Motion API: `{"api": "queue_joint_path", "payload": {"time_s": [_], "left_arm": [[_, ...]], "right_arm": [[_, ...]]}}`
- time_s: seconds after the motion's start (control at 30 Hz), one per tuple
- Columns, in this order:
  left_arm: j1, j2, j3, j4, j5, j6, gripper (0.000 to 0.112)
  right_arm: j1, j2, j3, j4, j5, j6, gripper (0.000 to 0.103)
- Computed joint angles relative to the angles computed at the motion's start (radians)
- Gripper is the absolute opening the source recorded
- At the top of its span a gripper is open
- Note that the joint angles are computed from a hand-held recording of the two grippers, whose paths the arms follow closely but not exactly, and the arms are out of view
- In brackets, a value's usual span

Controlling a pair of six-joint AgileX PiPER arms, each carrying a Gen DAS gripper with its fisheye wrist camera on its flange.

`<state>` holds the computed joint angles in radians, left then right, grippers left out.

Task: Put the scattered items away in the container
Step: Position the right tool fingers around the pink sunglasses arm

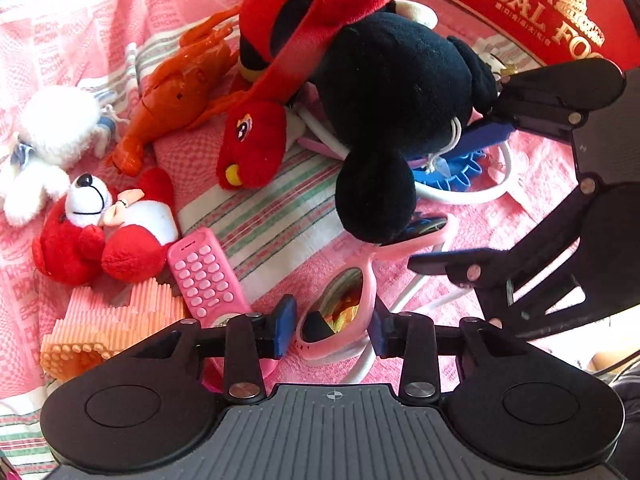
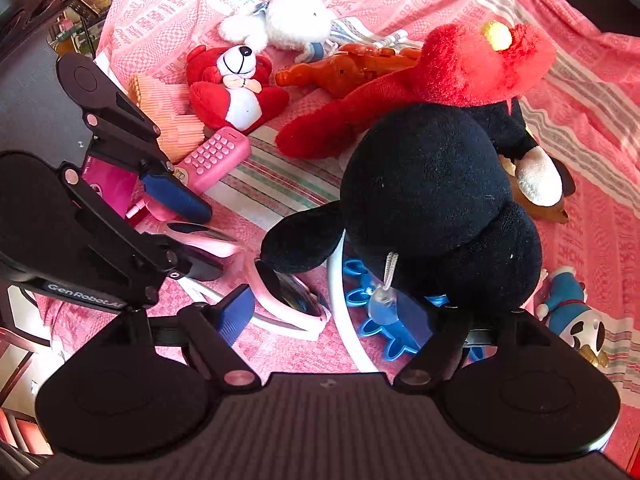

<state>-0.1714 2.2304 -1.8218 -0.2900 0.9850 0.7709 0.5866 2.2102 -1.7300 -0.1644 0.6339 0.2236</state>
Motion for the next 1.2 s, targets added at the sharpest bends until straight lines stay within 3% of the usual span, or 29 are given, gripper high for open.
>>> {"api": "queue_joint_path", "payload": {"time_s": [0.1, 0.23, 0.27, 0.33, 0.7, 1.1, 1.2], "left_arm": [[0.009, 0.002, -0.014, -0.044, 0.086, 0.065, 0.051], [-0.008, -0.028, 0.051, -0.038, 0.033, 0.080, 0.052], [-0.007, -0.025, 0.047, -0.040, 0.026, 0.061, 0.045], [-0.006, -0.015, 0.030, -0.033, 0.009, 0.009, 0.044], [-0.035, -0.022, 0.044, -0.002, -0.059, -0.081, 0.063], [-0.046, -0.108, 0.165, -0.001, -0.075, -0.164, 0.068], [-0.047, -0.122, 0.191, -0.009, -0.075, -0.178, 0.069]], "right_arm": [[-0.023, 0.003, -0.004, -0.044, 0.062, 0.022, 0.079], [-0.059, -0.033, 0.044, 0.021, 0.068, -0.080, 0.077], [-0.067, -0.040, 0.057, 0.036, 0.067, -0.098, 0.077], [-0.084, -0.052, 0.076, 0.067, 0.070, -0.120, 0.077], [-0.107, -0.123, 0.169, 0.024, 0.040, -0.073, 0.078], [-0.123, -0.180, 0.234, 0.085, 0.049, 0.001, 0.074], [-0.135, -0.190, 0.251, 0.146, 0.054, 0.003, 0.067]]}}
